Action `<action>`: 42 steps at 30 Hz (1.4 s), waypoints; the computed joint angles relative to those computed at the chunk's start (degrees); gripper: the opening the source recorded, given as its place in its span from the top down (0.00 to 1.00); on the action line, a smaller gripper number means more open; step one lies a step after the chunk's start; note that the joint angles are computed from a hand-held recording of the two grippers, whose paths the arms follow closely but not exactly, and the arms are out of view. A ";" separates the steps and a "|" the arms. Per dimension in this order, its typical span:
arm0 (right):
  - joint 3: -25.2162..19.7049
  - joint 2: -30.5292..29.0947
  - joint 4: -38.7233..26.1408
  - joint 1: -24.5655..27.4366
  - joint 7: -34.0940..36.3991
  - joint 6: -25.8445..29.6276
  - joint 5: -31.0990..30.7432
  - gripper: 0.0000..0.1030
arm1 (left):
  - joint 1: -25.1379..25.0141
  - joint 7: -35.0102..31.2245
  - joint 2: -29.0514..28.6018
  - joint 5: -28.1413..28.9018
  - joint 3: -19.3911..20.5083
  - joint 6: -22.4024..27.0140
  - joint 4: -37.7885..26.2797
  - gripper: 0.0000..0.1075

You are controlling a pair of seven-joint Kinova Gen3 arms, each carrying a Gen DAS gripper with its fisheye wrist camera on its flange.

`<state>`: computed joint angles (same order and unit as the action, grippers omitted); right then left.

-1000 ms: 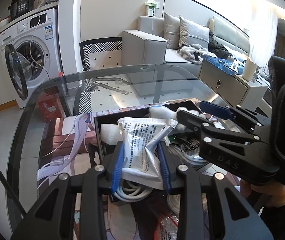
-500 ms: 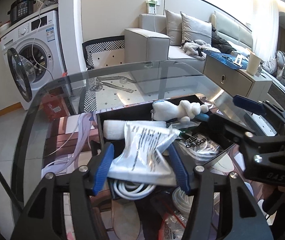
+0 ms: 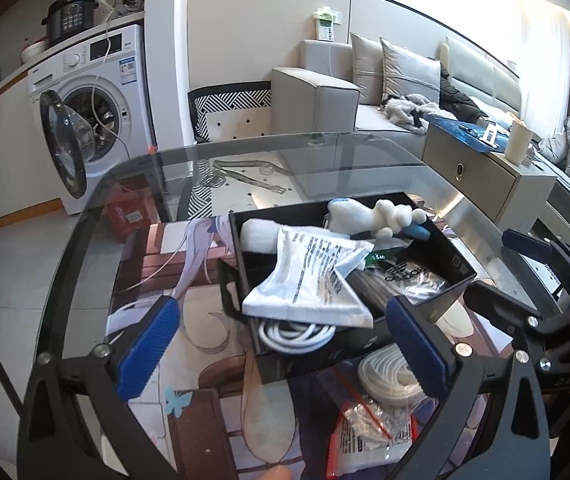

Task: Organize soft objects
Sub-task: 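Move both grippers back toward the remaining items beside the box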

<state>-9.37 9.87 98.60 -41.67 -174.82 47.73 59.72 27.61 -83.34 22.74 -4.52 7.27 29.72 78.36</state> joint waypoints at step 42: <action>1.86 3.29 -1.03 0.90 13.04 -11.97 -17.74 0.01 | 4.63 21.63 -4.16 -16.20 -4.96 -4.37 11.59 0.04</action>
